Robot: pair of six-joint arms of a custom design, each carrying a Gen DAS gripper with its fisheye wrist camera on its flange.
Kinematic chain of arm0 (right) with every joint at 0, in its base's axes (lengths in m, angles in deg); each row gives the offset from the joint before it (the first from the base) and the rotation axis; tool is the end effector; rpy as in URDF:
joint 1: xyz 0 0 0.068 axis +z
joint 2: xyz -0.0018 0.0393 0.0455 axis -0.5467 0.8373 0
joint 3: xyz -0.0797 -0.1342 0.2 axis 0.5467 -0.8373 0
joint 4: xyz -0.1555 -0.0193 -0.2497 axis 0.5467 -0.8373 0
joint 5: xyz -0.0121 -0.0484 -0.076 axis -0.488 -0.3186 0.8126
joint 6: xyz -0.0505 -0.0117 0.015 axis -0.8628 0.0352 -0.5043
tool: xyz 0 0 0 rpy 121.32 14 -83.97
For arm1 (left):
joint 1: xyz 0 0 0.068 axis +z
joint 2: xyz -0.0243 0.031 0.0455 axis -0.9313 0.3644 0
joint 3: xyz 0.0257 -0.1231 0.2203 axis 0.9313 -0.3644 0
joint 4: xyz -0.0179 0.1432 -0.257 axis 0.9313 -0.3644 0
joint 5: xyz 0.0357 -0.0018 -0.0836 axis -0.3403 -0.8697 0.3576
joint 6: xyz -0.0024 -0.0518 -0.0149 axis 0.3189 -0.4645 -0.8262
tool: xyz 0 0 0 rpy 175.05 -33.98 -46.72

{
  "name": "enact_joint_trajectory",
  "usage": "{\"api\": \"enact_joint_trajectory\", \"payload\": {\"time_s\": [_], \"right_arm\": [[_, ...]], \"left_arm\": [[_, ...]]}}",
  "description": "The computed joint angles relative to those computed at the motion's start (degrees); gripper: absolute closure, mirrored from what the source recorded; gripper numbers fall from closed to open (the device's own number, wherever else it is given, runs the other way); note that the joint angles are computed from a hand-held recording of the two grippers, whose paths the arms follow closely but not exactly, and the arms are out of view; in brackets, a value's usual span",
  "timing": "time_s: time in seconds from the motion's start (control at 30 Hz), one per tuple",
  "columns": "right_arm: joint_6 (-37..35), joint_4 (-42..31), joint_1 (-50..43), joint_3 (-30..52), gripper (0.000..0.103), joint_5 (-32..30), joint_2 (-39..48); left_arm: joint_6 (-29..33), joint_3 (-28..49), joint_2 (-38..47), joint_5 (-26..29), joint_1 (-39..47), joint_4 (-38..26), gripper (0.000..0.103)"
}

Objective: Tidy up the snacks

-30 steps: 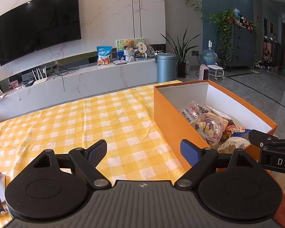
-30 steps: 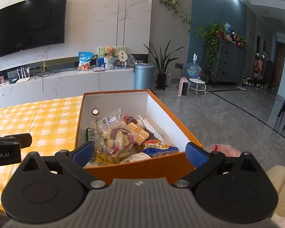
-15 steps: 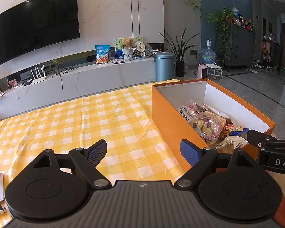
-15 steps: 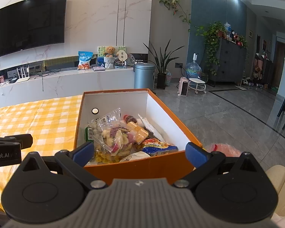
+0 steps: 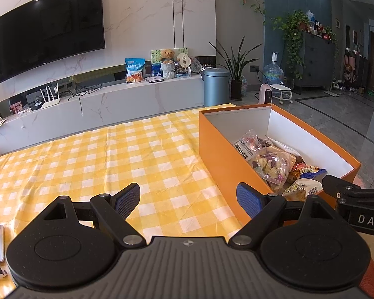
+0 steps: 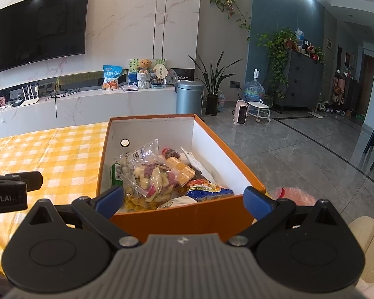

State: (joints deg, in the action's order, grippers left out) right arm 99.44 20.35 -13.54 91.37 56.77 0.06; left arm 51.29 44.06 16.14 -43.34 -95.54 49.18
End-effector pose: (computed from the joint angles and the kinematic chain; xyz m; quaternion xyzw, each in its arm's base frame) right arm 0.2144 0.0594 0.1214 0.0610 0.8588 -0.0638 0.5047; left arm 0.2741 -0.1283 0.1263 0.0914 0.8718 -0.0201 0.4809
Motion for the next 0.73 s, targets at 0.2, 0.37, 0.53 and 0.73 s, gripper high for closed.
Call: {"api": "enact_joint_trajectory", "payload": {"time_s": [0.2,0.37,0.53,0.73], "right_arm": [[0.1,-0.2,-0.1,-0.2,0.003,-0.1,-0.1],[-0.1,-0.1,-0.2,-0.4,0.003,-0.3,-0.3],[-0.2,0.4,-0.2,-0.9,0.003,-0.3,-0.6],[-0.6,0.1,0.1,-1.2,0.003,-0.4,-1.1]], "left_arm": [[-0.2,-0.2,0.0,-0.3,-0.2,0.2,0.001],[-0.3,-0.1,0.0,-0.4,-0.6,0.2,0.001],[-0.6,-0.6,-1.1,-0.4,-0.7,0.1,0.001],[-1.6,-0.9,-2.2,1.3,0.1,-0.9,0.001]]}}
